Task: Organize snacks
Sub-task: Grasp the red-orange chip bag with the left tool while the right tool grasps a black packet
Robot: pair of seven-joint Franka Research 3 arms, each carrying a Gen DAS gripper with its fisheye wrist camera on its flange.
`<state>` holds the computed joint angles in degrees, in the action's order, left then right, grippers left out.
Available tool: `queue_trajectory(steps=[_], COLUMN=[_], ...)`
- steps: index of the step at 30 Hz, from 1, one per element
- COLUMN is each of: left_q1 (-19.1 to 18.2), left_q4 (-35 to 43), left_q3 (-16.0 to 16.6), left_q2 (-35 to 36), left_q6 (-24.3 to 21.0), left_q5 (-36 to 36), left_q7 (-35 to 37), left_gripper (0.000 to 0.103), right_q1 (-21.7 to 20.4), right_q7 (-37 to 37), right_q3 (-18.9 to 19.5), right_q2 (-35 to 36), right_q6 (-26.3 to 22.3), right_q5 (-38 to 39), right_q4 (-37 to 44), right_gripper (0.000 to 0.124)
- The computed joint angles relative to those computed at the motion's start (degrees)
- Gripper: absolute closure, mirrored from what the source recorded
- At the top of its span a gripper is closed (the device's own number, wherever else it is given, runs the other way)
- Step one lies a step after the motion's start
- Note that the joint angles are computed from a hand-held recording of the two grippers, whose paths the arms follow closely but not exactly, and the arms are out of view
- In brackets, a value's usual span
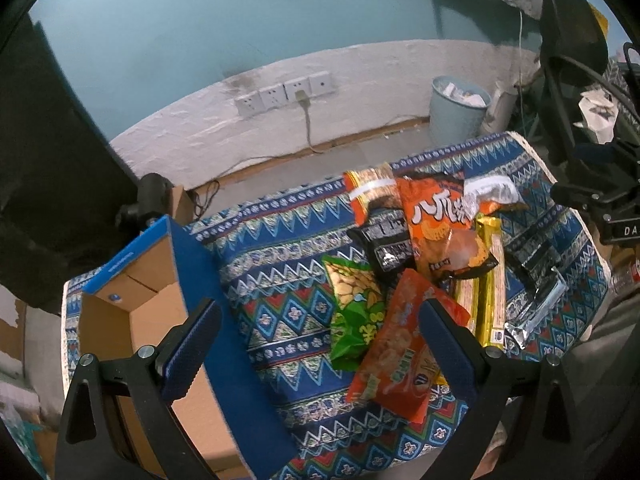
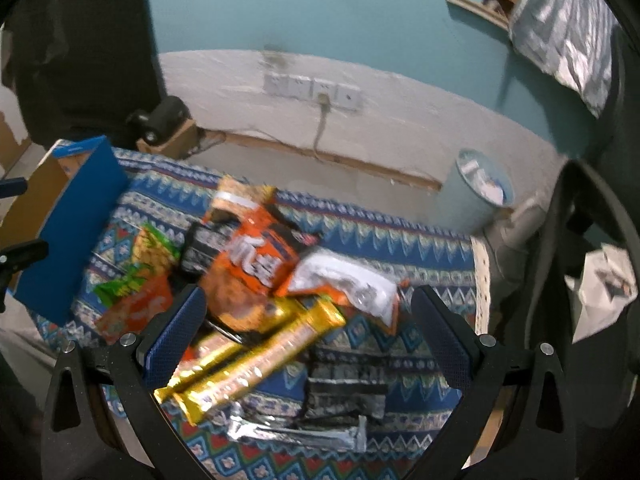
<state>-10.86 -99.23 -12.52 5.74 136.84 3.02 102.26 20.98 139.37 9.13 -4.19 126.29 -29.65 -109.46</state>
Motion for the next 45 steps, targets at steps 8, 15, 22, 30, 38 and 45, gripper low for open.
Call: queue_trajectory(steps=[8, 15, 22, 30, 38, 45], left_q1=[-1.37, -2.47, -2.74, -3.39, -5.45, -7.57], left_q4=[1.14, 1.83, 3.69, 4.99, 5.58, 5.90], left_q3=[-1.12, -1.69, -2.33, -2.49, -2.24, -1.03], left_q2=[3.20, 6.24, 9.10, 11.35, 13.65, 15.62], left_q6=[-4.33, -8.11, -12.33, -12.94, -10.98, -8.83], left_q5=[0.99, 1.46, 0.09, 0.69, 6.07, 13.64], left_q7=[1.78, 1.74, 3.08, 2.48, 2.20, -1.50], left_gripper=[0.003, 0.003, 0.003, 0.003, 0.003, 0.003], right_q1=[-1.78, -3.77, -4.27, -3.92, -3.42, -3.05], right_q7=[0.51, 0.09, -2.36, -5.21, -7.23, -8.47], right_q3=[-0.73, -1.22, -1.70, -2.35, -3.01, -3.73], right_q2=[-3.05, -4.27, -2.73, -0.16, 2.16, 4.21], right_q6=[0.20, 0.46, 0.28, -1.33, -2.99, -2.07], right_q5=[5.00, 10.25, 14.07, 16.20, 17.07, 18.24], right_q4=[-6.68, -11.13, -12.34, -11.61, -10.99, -10.72], right_gripper=[0.024, 0.024, 0.024, 0.024, 0.024, 0.024])
